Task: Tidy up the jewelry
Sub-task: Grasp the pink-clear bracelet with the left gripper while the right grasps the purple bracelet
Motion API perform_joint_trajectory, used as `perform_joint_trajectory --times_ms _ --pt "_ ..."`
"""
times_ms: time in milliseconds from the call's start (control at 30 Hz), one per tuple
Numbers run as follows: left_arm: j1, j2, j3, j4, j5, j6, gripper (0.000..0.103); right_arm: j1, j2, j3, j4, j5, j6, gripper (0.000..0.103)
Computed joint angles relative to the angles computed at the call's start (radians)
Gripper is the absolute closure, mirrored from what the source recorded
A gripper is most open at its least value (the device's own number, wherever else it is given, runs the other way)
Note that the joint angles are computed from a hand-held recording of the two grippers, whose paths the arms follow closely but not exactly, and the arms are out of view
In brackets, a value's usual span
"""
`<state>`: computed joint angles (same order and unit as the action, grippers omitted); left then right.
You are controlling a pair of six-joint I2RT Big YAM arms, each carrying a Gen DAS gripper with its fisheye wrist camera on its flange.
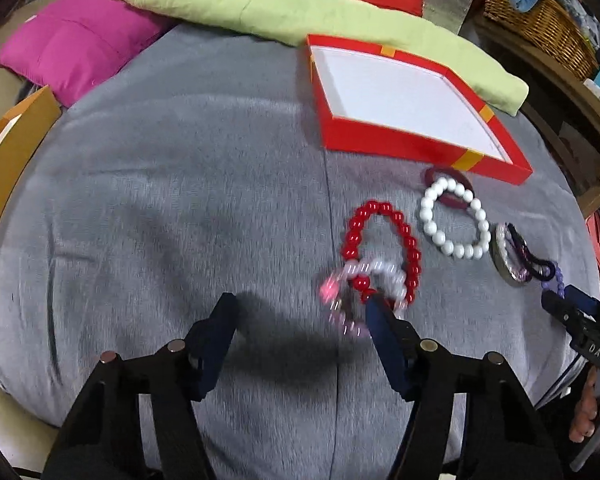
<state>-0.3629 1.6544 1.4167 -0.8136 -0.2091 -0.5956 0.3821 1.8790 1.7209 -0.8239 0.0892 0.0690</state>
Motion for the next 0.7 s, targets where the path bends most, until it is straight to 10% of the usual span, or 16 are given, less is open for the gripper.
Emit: perform_joint_trajectory --times_ms 300,700 --pt "-0.022 -0.008 -0.017 0.072 0.026 0.068 0.087 -0.028 -0.034 -0.053 0.081 -0.024 0.01 0.074" --pt "-0.051 -0.125 -0.13 0.177 0.047 0.08 0.092 -0.042 -0.074 -0.103 0.162 -0.049 0.08 0.093"
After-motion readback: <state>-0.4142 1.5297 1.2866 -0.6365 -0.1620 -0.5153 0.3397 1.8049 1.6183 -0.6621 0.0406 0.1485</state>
